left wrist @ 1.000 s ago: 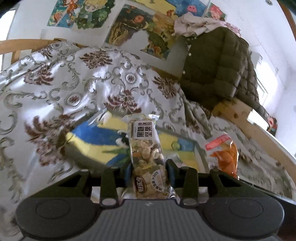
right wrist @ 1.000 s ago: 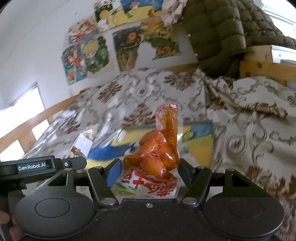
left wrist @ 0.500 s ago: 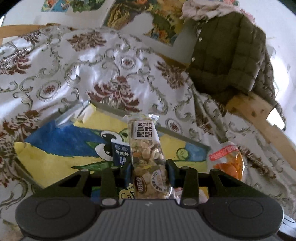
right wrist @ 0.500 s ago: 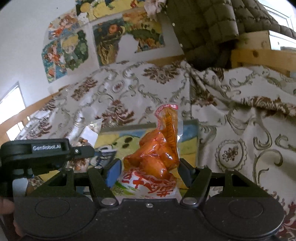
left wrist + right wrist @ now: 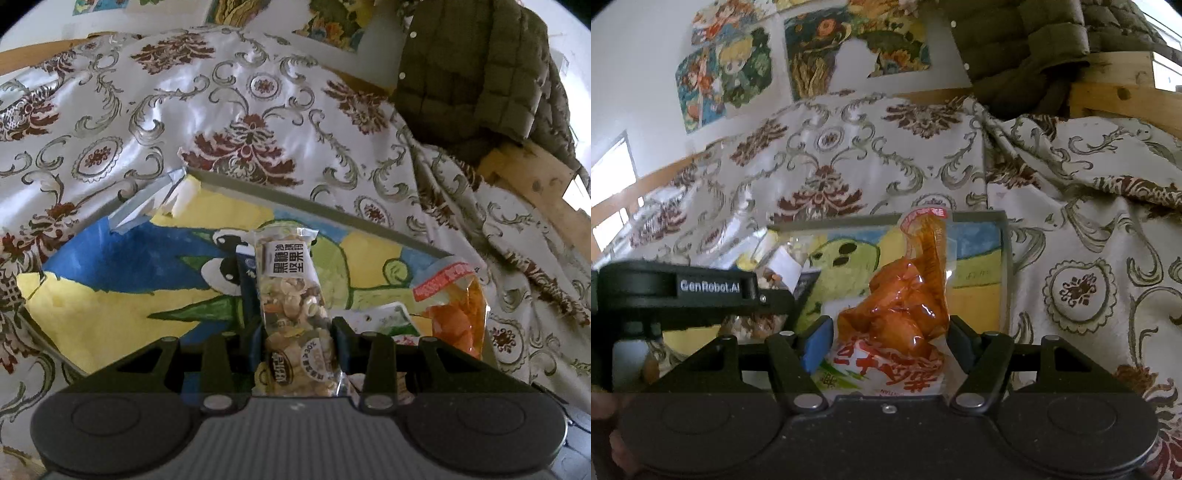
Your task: Organize snacks
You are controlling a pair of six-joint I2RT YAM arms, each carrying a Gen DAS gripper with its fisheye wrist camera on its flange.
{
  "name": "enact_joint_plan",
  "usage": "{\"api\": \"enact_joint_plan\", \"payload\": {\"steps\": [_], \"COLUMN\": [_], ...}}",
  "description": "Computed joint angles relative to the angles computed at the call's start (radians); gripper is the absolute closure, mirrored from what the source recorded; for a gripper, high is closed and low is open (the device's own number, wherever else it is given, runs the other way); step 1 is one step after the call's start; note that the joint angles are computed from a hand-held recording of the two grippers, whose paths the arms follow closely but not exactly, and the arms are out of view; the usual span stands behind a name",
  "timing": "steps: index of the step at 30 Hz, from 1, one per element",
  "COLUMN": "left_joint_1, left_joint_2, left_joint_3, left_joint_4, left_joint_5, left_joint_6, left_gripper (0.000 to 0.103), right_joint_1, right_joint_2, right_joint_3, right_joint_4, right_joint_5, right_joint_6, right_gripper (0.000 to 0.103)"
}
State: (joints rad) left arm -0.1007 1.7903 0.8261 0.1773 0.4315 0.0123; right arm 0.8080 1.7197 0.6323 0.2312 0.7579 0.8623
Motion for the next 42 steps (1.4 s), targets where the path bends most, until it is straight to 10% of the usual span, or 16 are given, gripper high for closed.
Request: {"api": "enact_joint_plan", "payload": {"steps": [12,26,36,42], "left_joint_1": [0.009,0.137,0.292,0.444], "left_joint_2": [0.007,-0.290,-0.675,-0.938], "left_joint_3": [0.019,-0.091,-0.223,-0.299], "left_joint_4": [-0.029,-0.054,-0.172,-0.329], "left_joint_5": [0.002,0.083,0.168,0.286], "left_joint_6": [-0.007,-0.054,-0.022,0.066], "left_gripper": [0.059,0.008,0.000,0.000], "right_joint_1": [0.004,0.097,0.317,0.532], "right_joint_2": [0.009,-0.227,-0.416,-0.280], "right_joint_3": [-0.010,-0.030,0.093,0.319], "right_joint_4": [0.023,-0.194,-0.700,-1.321], "right_joint_5": [-0.015,0.160,0.410,0.534], "right_joint_6": [-0.001,0.121,0.390,0.938], "right_gripper": [0.027,0.005,0.001,0.001]}}
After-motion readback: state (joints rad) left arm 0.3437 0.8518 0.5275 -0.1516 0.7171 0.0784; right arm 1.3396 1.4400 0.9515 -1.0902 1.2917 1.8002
